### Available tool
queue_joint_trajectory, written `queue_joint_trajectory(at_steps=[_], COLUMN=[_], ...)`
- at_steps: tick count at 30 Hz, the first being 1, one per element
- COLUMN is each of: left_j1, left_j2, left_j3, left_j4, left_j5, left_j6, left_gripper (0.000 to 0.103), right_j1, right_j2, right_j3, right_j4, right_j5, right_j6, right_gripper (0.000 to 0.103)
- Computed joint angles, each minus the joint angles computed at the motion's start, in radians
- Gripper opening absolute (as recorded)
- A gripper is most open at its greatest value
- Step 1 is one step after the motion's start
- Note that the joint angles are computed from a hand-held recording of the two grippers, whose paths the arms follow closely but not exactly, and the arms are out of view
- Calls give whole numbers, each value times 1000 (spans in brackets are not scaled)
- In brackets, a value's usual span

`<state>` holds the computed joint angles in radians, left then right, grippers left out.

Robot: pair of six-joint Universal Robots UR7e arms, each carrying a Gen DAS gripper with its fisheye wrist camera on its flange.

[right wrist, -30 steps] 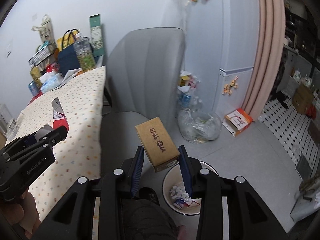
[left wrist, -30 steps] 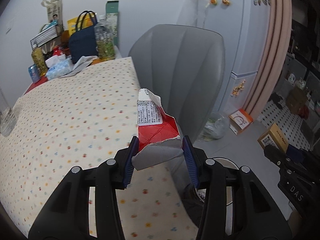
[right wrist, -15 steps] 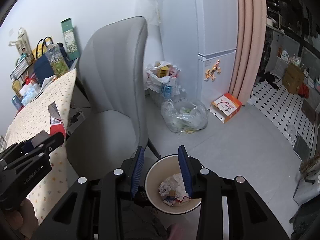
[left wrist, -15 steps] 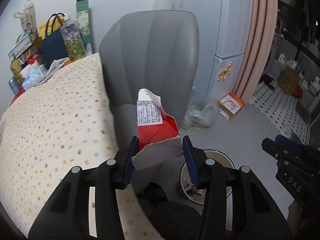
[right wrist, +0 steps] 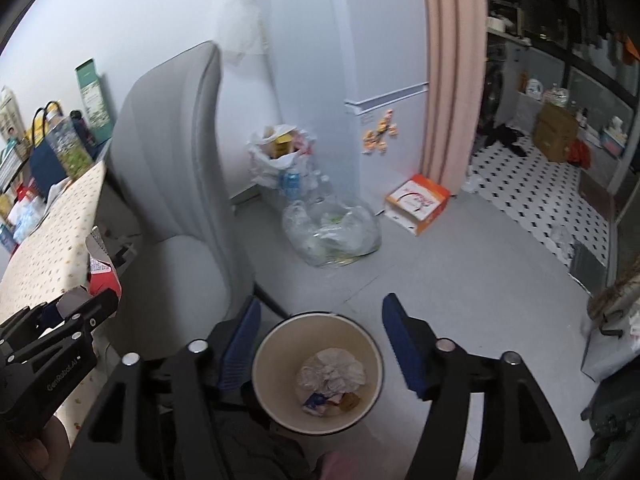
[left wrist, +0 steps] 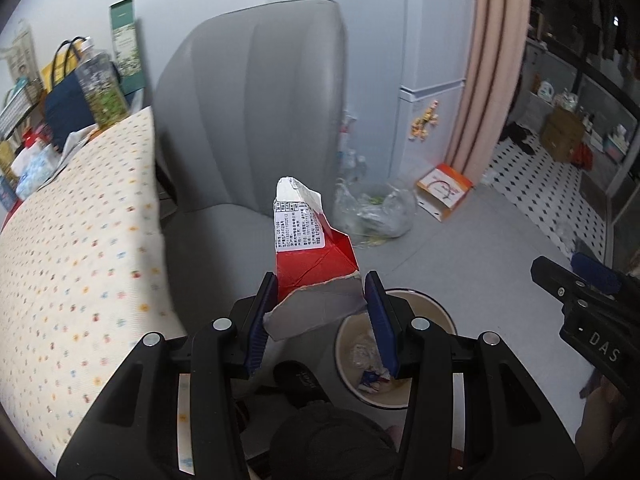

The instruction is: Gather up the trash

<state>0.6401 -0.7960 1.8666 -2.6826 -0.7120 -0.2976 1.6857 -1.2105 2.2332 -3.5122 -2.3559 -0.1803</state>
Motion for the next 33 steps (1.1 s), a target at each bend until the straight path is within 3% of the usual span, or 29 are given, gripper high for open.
queue_joint_trajectory(at_steps=[6,8,9,10,12,19,33], left_j1=[-15,-20,-25,-31,-36,-32,-58], left_j2=[46,55,58,57,52,-1,-179], left_j3=[-33,-43,-43,-36,-29,-1,142], left_j4=[-2,0,-8,-32,-53,-47,-81], left_j5=[-78,-114,-114,-108,-98,-37,95], left_j6=[22,38,44,54,60,17,-64], left_gripper=[47,63,79,87,91,93,96], right_j1=[-23,-30,-32,-33,-35,-11,131], right_j2=[-43,-55,-58,-61,-65,-57,17], right_j3=[42,49,52,58,62,60,20], right_j4=[-54,-60,-63,-68,-73,-75,-73], right_j5=[-30,-37,-39,-39,-36,-21,-73], right_j6=[-11,-5,-1,1,2,-14,-31], right_gripper=[79,80,81,81,81,84,95])
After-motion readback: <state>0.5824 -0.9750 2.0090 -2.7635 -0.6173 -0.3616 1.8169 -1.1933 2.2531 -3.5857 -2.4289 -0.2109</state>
